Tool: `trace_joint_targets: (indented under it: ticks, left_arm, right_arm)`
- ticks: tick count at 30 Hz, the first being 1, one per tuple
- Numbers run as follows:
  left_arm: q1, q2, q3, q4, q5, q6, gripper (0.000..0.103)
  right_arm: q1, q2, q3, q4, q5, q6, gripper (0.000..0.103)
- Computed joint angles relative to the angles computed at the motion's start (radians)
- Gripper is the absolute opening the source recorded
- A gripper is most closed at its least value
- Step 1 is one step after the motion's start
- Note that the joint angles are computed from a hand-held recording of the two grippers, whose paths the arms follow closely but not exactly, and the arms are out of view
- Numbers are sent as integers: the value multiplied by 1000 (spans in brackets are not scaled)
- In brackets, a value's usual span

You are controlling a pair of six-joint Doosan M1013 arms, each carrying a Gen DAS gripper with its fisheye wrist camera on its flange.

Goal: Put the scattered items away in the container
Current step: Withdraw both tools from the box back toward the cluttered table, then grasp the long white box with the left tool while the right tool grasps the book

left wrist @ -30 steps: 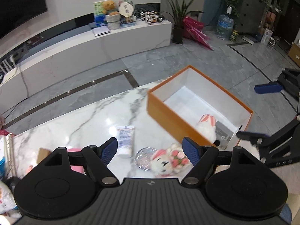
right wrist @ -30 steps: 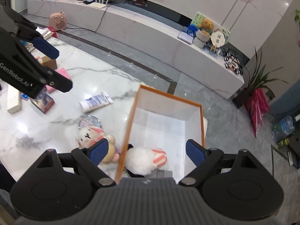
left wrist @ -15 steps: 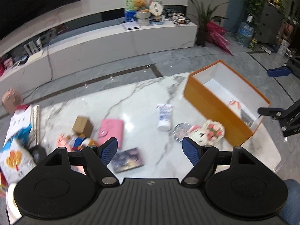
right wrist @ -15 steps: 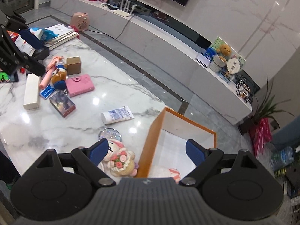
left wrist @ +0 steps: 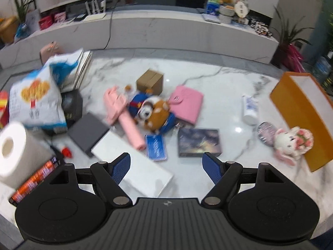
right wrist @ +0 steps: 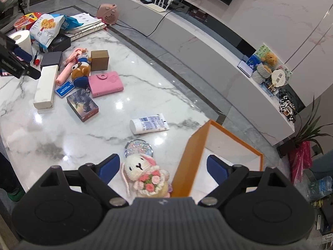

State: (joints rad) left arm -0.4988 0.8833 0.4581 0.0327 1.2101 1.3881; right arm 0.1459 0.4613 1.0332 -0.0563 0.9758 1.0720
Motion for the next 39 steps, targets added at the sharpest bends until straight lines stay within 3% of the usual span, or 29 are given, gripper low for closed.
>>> trace_joint_targets:
  ticks: [6,16,21,39]
  left_arm:
    - [12,1,54,1,-20,-86,90]
    - [24,52,33,50,-1,-197,90]
    - [25,63,33,55,-31,-247,91]
    - [27,110,-30,74,3,-317,100]
  right_arm:
    - [11,18,33,109,-74,-128,92]
    - [47,112,-16,264,-95,-290,92]
    - [68,171,-63,297,-74,-333,92]
    - [103,307,-206,336,6,-400,92]
